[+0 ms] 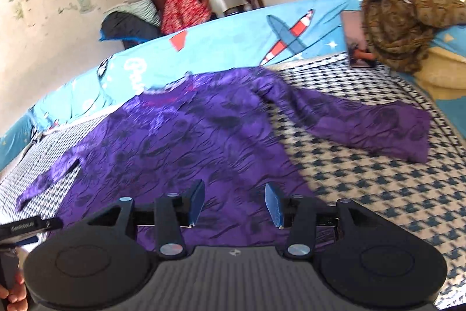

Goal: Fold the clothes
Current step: 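Move the right tool to the sleeve cuff beside the brown scarf and grasp it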

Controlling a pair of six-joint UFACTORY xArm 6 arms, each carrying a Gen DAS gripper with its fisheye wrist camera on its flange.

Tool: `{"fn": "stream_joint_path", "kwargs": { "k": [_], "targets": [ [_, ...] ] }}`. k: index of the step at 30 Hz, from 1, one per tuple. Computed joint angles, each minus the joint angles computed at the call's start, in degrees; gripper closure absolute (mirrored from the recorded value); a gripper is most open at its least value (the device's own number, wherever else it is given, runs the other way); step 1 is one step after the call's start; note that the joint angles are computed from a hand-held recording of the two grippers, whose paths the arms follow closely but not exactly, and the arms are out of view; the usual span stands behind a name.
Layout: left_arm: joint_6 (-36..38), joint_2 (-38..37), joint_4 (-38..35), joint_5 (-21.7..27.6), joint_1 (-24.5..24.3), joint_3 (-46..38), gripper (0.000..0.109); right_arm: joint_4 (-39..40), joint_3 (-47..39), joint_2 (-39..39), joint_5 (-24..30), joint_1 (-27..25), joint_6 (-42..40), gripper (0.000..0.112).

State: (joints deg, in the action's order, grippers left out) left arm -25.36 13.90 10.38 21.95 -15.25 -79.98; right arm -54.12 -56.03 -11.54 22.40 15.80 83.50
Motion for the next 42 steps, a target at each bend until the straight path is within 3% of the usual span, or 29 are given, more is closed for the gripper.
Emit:
{"fn": "stream_joint_path", "kwargs": {
  "k": [5, 11, 17, 19, 24, 28, 30, 31, 33, 35, 38, 42],
  "targets": [
    [6.29, 3.81, -2.92, 2.85, -0.53, -7.37, 0.006, -1.28, 0.92, -2.02, 3.38, -7.05, 4.31, 0.056],
    [18.77, 10.87, -9.69, 9.94, -1.02, -20.28, 0.006, -0.43, 0.27, 0.33, 4.78, -14.33, 7.06, 0.055],
    [27.05, 19.01, -7.96, 11.74, -1.80, -32.44, 0.006, 4.32, 0.98, 3.40, 0.66, -20.50, 8.69, 0.055],
    [28.20, 20.47, -8.75, 11.78, -2.01, -33.88, 0.006, 2.52, -0.26, 5.00, 1.30, -21.00, 9.95, 0.055],
    [32.05, 23.17, -18.50, 17.39, -2.02, -37.79, 0.006, 1.49, -2.74, 8.88, 0.09, -22.40, 12.31, 0.053],
    [33.36, 23.27, -17.18, 16.20, -2.95, -37.09, 0.006, -1.50, -6.19, 11.81, 3.13, -21.23, 12.47, 0.043],
    [33.32, 23.50, -16.61, 16.21, -3.26, -37.15, 0.006, -1.98, -7.91, 13.24, 4.82, -20.38, 10.72, 0.048],
    [33.44, 23.85, -17.08, 16.90, -3.30, -37.70, 0.006, -2.20, -8.71, 13.93, 5.51, -19.99, 9.69, 0.059],
    [32.98, 24.80, -17.48, 18.63, -3.41, -39.43, 0.006, -2.72, -9.91, 15.19, 5.15, -19.95, 8.82, 0.066],
    [32.65, 25.41, -17.58, 19.61, -3.50, -40.36, 0.006, -3.26, -10.74, 15.84, 5.68, -19.83, 9.04, 0.096],
    [32.48, 25.70, -17.47, 19.85, -3.69, -40.70, 0.006, -5.74, -11.86, 16.42, 7.60, -19.44, 11.24, 0.106],
    [32.62, 26.13, -17.28, 20.58, -3.99, -41.28, 0.006, -14.96, -12.91, 15.88, 14.20, -17.74, 19.18, 0.106]
  ]
}}
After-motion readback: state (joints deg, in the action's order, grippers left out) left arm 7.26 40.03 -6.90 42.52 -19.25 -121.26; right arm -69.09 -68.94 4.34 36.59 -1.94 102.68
